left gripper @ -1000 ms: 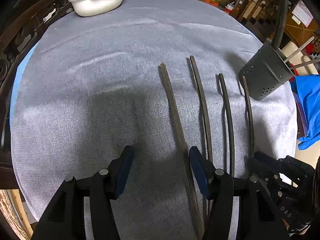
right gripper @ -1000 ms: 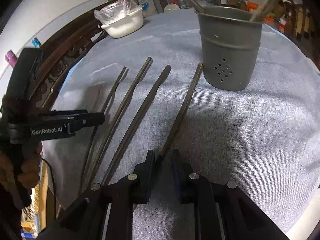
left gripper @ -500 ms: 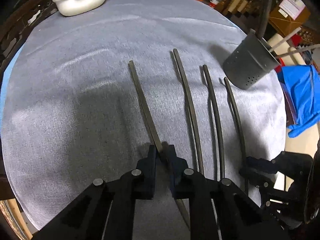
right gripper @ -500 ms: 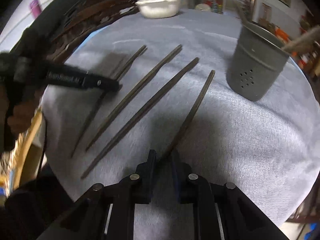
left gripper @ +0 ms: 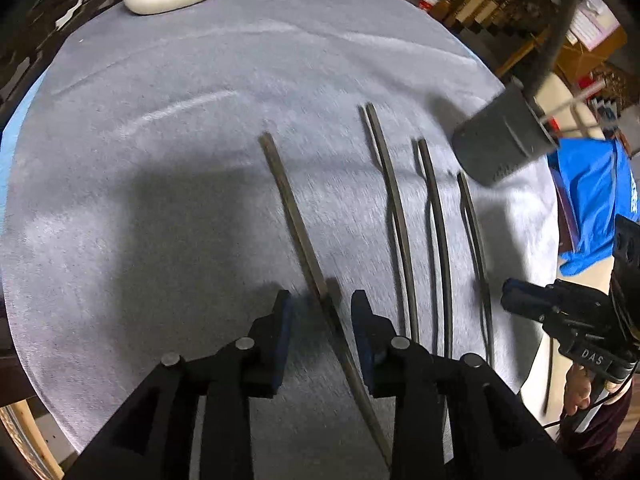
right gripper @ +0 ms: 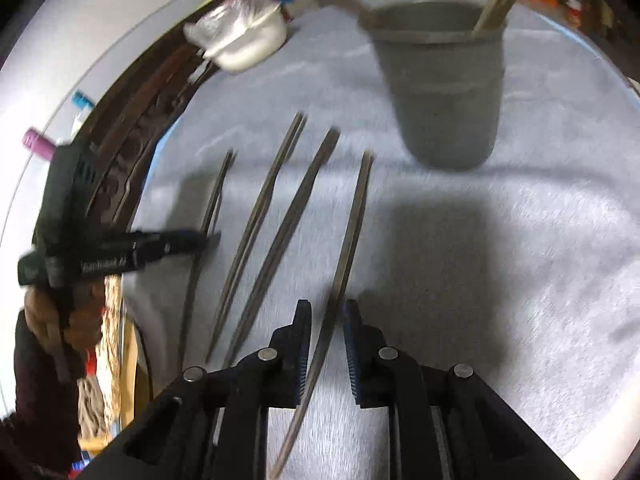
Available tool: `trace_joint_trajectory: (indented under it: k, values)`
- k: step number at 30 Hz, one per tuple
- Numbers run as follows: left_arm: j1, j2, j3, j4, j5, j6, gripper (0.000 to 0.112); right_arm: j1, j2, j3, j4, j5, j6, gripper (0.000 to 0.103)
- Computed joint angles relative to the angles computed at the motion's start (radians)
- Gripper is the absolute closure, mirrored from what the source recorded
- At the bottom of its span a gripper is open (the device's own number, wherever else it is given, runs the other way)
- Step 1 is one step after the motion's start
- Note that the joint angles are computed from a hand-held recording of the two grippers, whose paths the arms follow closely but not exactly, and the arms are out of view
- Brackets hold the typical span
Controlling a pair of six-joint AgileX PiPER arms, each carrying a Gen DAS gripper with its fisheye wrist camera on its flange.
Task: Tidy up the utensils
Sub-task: 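Close the left tool on another dark chopstick while the right tool holds its chopstick, then lift both held chopsticks and carry them toward the grey cup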
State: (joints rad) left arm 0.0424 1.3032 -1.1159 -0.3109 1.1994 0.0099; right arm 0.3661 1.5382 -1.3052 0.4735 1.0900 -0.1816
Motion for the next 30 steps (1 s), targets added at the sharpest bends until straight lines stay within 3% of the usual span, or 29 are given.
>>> trace_joint_trajectory:
  k: [6, 12, 19, 24, 27, 30]
  values:
    - [0.033, 0.061, -0.08, -0.022, 0.015, -0.02, 0.081, 0.083, 0.073, -0.113, -0.139, -0.062, 0.174, 0.083]
    - [-0.023, 0.152, -0.158, 0.0, -0.006, -0.138, 0.081, 0.174, 0.159, -0.206, -0.349, -0.069, 0.388, 0.083]
    - [-0.018, 0.225, -0.206, -0.005, -0.01, -0.202, 0.084, 0.182, 0.245, -0.296, -0.374, -0.039, 0.445, 0.083]
    - [-0.017, 0.271, -0.23, -0.024, -0.006, -0.225, 0.096, 0.197, 0.258, -0.306, -0.403, -0.055, 0.459, 0.084]
    - [-0.019, 0.267, -0.224, -0.022, -0.015, -0.235, 0.102, 0.21, 0.259, -0.291, -0.416, -0.084, 0.464, 0.095]
    - [-0.022, 0.261, -0.215, -0.015, -0.026, -0.242, 0.105, 0.201, 0.241, -0.261, -0.39, -0.116, 0.44, 0.095]
